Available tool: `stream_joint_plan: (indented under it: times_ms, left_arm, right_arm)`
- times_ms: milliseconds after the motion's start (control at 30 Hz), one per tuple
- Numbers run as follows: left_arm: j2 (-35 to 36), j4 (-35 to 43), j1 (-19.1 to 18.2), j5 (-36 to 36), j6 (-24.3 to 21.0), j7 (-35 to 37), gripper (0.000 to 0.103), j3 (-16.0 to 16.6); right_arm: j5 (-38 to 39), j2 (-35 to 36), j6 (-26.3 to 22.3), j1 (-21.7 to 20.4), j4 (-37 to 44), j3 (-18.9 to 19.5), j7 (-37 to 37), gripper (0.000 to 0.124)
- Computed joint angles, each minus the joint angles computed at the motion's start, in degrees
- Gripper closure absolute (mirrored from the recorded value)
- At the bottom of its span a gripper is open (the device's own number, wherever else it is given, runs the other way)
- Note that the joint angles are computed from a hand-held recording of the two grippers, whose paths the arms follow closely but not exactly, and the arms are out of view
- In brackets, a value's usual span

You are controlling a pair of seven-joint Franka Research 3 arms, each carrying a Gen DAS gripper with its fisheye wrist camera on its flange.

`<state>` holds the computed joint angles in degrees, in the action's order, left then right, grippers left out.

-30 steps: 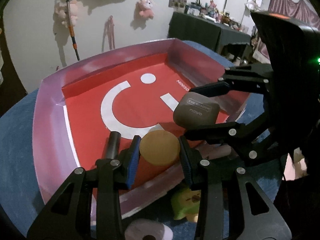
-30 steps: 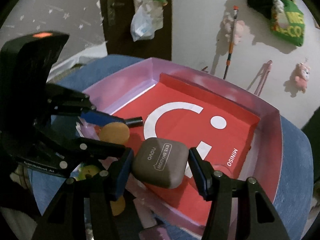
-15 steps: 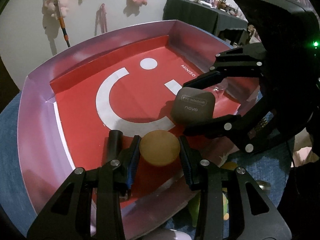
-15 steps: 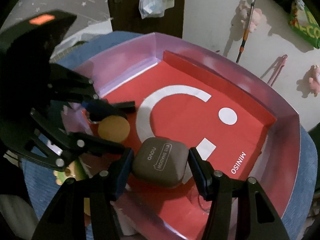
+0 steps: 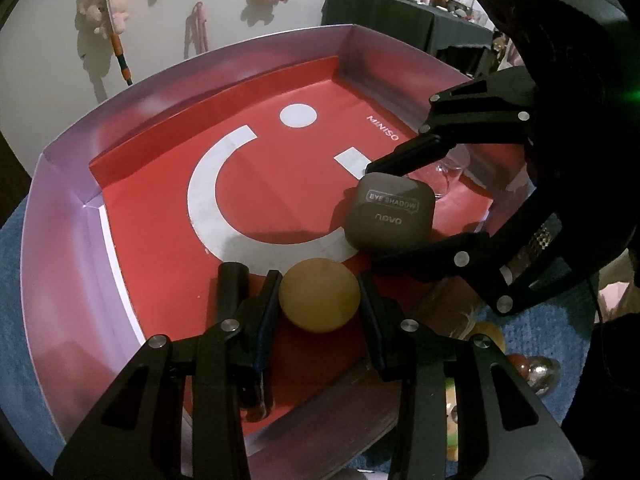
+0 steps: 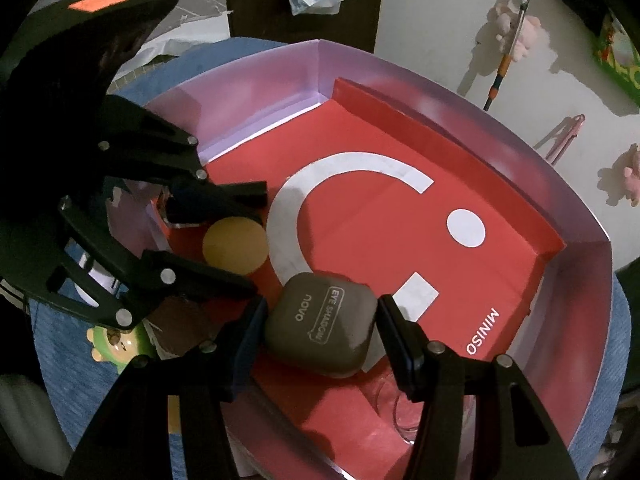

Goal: Organize rigid objects
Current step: 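Carry the tan compact and brown case into the pink box and release both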

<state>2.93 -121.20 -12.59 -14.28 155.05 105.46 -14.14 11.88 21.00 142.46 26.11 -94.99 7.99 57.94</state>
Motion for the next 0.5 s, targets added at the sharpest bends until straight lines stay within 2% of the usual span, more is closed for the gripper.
stream_joint_plan:
  times_ms: [267, 500]
  left_arm:
    - [-0.16, -0.19, -0.32, 3.21, 0.30, -2.02, 0.067, 0.14]
    - [-0.38, -0.42, -0.28, 2.86, 0.28, -1.83, 0.067, 0.11]
  right_arm:
    - [-2.17, 0.37, 0.76, 0.89, 0.06, -0.56, 1.37, 0.065]
    - [-2.37, 0.18, 1.35, 0.84, -0.42, -0.42, 1.56, 0.065]
